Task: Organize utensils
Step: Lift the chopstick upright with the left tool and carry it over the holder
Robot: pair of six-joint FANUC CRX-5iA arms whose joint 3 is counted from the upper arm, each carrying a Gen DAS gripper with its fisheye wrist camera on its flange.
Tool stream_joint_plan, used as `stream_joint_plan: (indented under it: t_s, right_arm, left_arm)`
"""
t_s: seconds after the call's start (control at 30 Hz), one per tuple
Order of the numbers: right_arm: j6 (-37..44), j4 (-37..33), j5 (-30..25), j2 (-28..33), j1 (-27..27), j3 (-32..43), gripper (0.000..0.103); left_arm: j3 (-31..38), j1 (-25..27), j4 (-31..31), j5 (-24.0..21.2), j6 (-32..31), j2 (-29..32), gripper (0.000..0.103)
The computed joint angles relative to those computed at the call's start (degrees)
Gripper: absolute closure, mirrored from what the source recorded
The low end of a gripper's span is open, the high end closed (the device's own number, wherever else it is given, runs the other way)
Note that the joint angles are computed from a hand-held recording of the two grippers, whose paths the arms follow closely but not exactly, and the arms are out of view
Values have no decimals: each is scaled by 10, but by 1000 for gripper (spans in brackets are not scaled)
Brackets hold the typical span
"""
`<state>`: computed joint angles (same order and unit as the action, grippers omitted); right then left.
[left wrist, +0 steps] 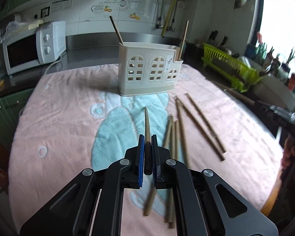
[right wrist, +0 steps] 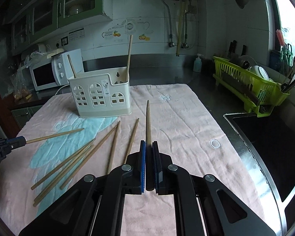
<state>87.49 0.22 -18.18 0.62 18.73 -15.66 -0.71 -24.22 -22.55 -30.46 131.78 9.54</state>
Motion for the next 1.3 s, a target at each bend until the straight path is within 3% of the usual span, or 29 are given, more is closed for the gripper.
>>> stream_joint_plan:
  t_s: [0.37,0.6,0.67,1.0,1.3]
  right_arm:
    - [65,-55,-27,-2,0,10,96]
    - [107,-86,-39,-3,-2,24,96]
    - [154,-134,-66,2,-13,48,96]
    - [291,-236,-172,30,-46,151,96]
    - [354,-278,-282,68,-81,265,96]
  left_arm:
    - [29,-26,-74,-27,69,-2,98]
    - [50,-33,-84,-46,64,7,98]
    - [53,-32,-81,-47,63,8,98]
    - [102,-36,-111,-65,62,12,98]
    - [152,-39,-128,-83,52,25,98]
